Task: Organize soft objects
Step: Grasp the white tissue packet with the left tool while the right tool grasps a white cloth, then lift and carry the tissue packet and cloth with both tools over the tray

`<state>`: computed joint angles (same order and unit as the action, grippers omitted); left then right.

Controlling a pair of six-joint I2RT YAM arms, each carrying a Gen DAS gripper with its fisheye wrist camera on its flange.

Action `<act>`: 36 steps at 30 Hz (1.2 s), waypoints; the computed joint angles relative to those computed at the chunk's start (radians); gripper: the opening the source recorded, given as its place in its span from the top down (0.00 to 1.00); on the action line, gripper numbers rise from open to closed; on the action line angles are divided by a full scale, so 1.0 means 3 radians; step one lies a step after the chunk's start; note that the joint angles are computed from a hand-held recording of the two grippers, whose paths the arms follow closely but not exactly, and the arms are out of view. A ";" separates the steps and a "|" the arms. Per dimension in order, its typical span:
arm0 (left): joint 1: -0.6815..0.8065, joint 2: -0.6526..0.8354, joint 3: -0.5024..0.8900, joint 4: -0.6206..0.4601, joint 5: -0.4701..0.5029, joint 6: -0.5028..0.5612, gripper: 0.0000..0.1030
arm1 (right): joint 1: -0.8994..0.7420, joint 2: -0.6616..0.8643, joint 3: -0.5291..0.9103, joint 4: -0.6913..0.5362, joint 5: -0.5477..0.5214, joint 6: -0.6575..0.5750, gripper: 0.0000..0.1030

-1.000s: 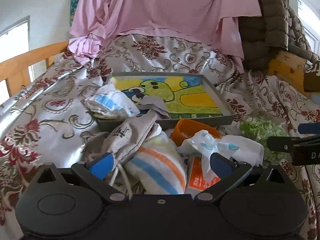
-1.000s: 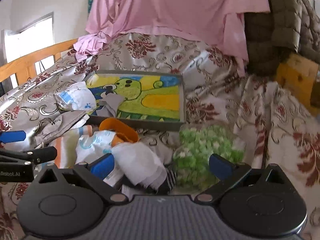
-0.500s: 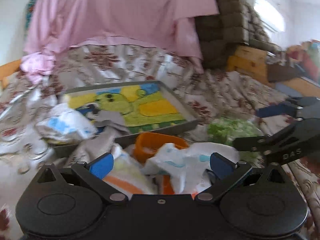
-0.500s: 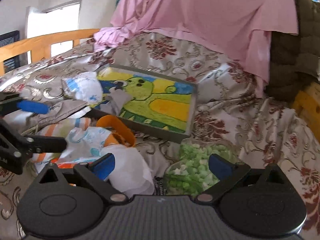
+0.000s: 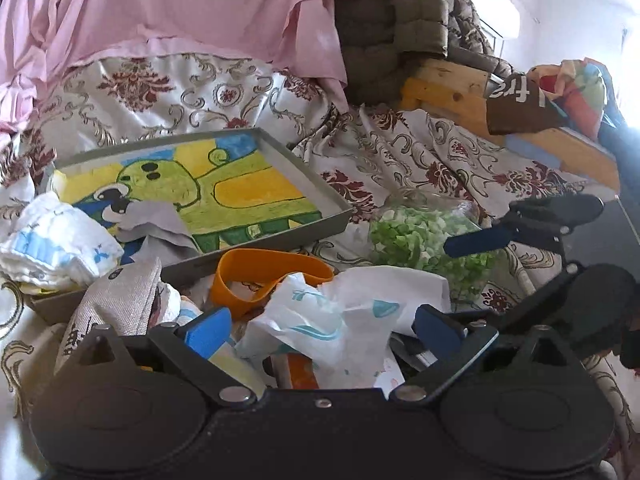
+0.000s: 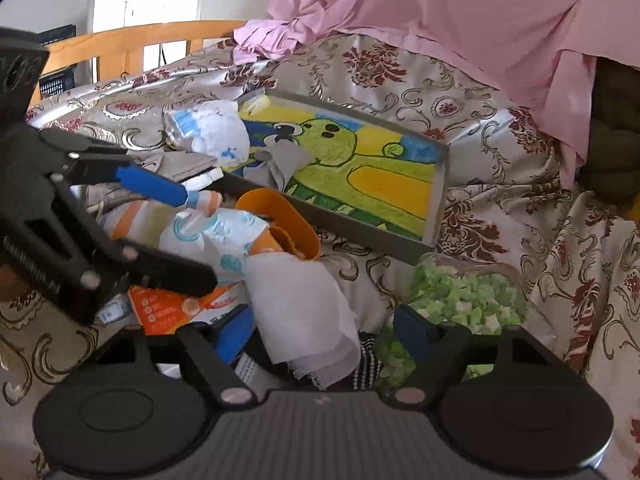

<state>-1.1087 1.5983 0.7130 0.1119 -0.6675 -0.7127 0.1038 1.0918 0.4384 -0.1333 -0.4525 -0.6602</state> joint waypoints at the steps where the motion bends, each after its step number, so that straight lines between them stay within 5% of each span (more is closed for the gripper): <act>1: 0.0039 -0.0012 -0.0021 0.0037 0.0057 0.0001 0.05 | 0.0017 0.0024 0.0001 0.0010 0.0011 0.0001 0.21; 8: 0.0223 0.0014 -0.0032 0.0159 0.0467 0.0048 0.06 | 0.0152 0.0138 -0.0033 0.0170 0.0099 -0.0009 0.27; 15: 0.0279 0.0068 -0.0017 0.0096 0.0512 -0.0109 0.19 | 0.0269 0.0256 -0.0023 0.0214 0.0208 -0.0004 0.37; 30: 0.0358 -0.0030 -0.0161 0.0228 0.0587 -0.0315 0.28 | 0.0261 0.0418 0.0041 0.0249 0.0176 0.0253 0.47; 36: 0.0370 -0.0093 -0.0229 0.0273 0.0553 -0.0467 0.31 | 0.0252 0.0445 0.0089 0.0162 0.0145 0.0290 0.73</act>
<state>-0.9977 1.5705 0.6444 0.1939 -0.5017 -0.8526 0.1793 1.2252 0.4652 -0.0849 -0.4091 -0.5733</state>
